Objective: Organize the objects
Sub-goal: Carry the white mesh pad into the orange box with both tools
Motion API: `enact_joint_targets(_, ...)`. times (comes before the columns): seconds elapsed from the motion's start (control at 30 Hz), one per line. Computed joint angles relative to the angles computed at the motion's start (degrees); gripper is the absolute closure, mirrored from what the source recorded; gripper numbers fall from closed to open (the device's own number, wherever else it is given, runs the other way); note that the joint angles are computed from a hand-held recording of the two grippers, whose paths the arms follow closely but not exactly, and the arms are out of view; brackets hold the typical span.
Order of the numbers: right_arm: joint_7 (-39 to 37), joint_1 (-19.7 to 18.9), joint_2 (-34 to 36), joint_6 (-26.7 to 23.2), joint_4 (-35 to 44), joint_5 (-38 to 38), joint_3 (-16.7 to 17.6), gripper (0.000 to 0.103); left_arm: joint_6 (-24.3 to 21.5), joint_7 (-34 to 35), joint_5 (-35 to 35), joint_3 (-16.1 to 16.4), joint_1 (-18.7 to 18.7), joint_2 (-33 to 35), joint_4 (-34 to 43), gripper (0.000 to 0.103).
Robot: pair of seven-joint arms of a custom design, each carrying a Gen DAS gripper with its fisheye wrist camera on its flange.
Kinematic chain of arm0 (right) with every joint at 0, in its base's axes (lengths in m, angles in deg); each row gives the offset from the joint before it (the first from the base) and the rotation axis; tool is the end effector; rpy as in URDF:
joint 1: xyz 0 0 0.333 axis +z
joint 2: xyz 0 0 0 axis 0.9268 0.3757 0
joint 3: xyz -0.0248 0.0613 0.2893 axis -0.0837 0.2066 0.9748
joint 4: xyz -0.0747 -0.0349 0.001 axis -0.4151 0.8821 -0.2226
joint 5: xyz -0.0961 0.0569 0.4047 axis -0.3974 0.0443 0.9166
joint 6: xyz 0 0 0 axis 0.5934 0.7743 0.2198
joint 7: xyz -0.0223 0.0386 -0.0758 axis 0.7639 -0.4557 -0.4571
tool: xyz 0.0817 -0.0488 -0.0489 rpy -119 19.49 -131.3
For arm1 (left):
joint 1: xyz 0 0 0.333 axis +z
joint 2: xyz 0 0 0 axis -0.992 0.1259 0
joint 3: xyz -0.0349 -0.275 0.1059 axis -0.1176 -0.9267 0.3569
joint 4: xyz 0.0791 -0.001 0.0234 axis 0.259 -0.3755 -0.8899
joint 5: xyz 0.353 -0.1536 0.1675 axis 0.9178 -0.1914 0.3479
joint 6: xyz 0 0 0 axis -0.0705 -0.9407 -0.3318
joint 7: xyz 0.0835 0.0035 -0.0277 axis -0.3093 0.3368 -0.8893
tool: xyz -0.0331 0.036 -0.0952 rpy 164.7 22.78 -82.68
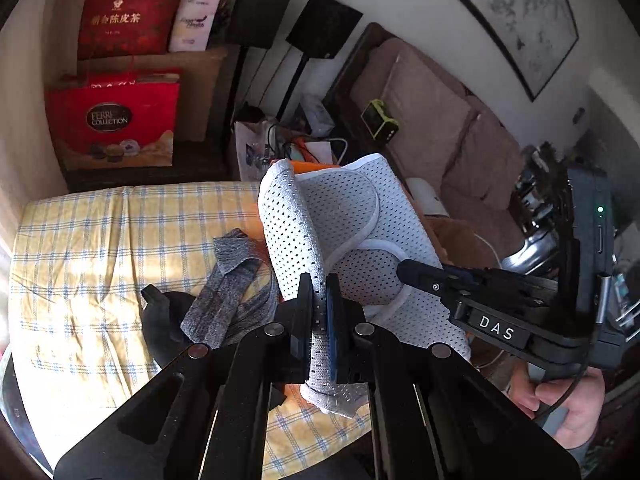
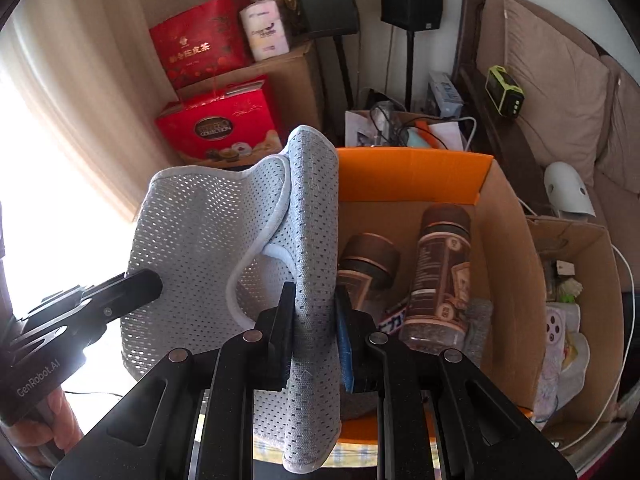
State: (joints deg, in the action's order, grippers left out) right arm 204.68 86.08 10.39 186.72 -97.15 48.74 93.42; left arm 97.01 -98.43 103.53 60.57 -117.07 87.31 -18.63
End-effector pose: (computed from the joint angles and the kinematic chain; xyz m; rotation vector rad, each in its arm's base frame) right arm 0.5493 0.2559 0.4811 -1.9678 1.8159 -0.5327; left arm 0.4919 -0.5050 0.4370 -2.3005 1.3619 -1.0848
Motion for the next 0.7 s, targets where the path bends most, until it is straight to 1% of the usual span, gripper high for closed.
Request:
enact_joint_targets(0.13,0.9,-1.8,-2.8,-0.2,-3.1,-0.5,-0.8,0.085,0.9,4.4,-2.6,0.1,-0.6,6.7,8.2,0.098)
enact_joint_targets(0.3,1.3,-4.2,-4.7,-0.2,-6.1,-0.3,-1.0,0.085,-1.3,11.9,-8.1,1.4,-2.9,15.1,18.9,0.098)
enact_joint_targets(0.47,1.3,-5.3,-3.4,-0.3,-6.5,-0.9,-0.9,0.085,-2.9,17.5,-13.5,3.0,-4.8,21.7,27.2,0.098)
enact_joint_targets(0.57,0.9,-5.4,-2.5,0.2,-6.2,-1.1,-1.1,0.085,-3.4,19.7,-15.7,4.0,-5.6,24.0,30.3,0.098)
enact_joint_targets(0.7,2.1,-5.2,-0.7,-0.1,-4.7,-4.2,-1.1,0.085,-4.1,21.4,-17.6,5.3,-6.2,26.4,33.4,0.098)
